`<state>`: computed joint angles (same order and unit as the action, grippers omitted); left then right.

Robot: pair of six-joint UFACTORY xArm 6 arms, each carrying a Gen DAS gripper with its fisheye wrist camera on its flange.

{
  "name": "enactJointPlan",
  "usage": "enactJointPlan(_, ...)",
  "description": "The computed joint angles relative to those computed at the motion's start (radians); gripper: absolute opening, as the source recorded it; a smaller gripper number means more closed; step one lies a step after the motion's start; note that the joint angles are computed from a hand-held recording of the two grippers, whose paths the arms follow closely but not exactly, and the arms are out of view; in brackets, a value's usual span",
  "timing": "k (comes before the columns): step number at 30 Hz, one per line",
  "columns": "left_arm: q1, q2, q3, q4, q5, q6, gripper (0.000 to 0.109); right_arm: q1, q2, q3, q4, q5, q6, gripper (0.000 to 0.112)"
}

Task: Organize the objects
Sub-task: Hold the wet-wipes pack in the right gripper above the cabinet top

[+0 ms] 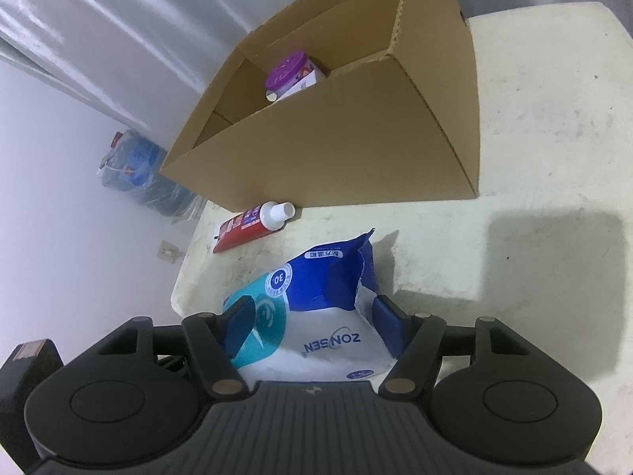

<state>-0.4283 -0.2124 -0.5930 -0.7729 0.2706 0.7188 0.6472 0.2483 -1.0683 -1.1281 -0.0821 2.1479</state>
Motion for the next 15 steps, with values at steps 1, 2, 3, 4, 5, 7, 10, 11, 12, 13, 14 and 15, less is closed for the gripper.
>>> enactJointPlan(1, 0.007, 0.009, -0.009, -0.008, 0.006, 0.012, 0.069, -0.002, -0.001, -0.001, -0.013, -0.001, 0.014, 0.068)
enactJointPlan(2, 0.010, 0.017, -0.016, -0.017, 0.007, 0.022, 0.070, -0.003, -0.001, -0.001, -0.021, -0.001, 0.022, 0.068)
enactJointPlan(3, 0.016, 0.033, -0.031, -0.023, 0.012, 0.031, 0.073, -0.005, -0.001, -0.001, -0.032, -0.001, 0.032, 0.068)
enactJointPlan(4, 0.025, 0.044, -0.043, -0.033, 0.022, 0.045, 0.074, -0.005, -0.002, -0.001, -0.031, -0.001, 0.030, 0.068)
enactJointPlan(5, 0.023, 0.056, -0.050, -0.042, 0.018, 0.049, 0.075, -0.006, -0.004, 0.002, -0.030, -0.001, 0.031, 0.068)
enactJointPlan(7, 0.043, 0.075, -0.071, -0.057, 0.034, 0.071, 0.077, -0.014, -0.007, 0.002, -0.067, -0.003, 0.074, 0.068)
enactJointPlan(10, 0.067, 0.092, -0.089, -0.064, 0.059, 0.099, 0.084, -0.023, -0.009, 0.000, -0.125, -0.002, 0.144, 0.070)
enactJointPlan(11, 0.065, 0.091, -0.091, -0.051, 0.061, 0.092, 0.084, -0.028, -0.010, -0.001, -0.155, -0.004, 0.180, 0.071)
enactJointPlan(12, 0.070, 0.103, -0.101, -0.046, 0.063, 0.096, 0.085, -0.030, -0.009, -0.003, -0.177, -0.005, 0.206, 0.072)
enactJointPlan(13, 0.076, 0.114, -0.112, -0.046, 0.064, 0.102, 0.086, -0.035, -0.007, -0.008, -0.218, -0.011, 0.251, 0.073)
enactJointPlan(14, 0.078, 0.120, -0.121, -0.043, 0.066, 0.103, 0.088, -0.041, -0.001, -0.020, -0.281, -0.019, 0.319, 0.074)
enactJointPlan(15, 0.084, 0.130, -0.131, -0.049, 0.070, 0.113, 0.089, -0.045, 0.002, -0.026, -0.311, -0.025, 0.353, 0.075)
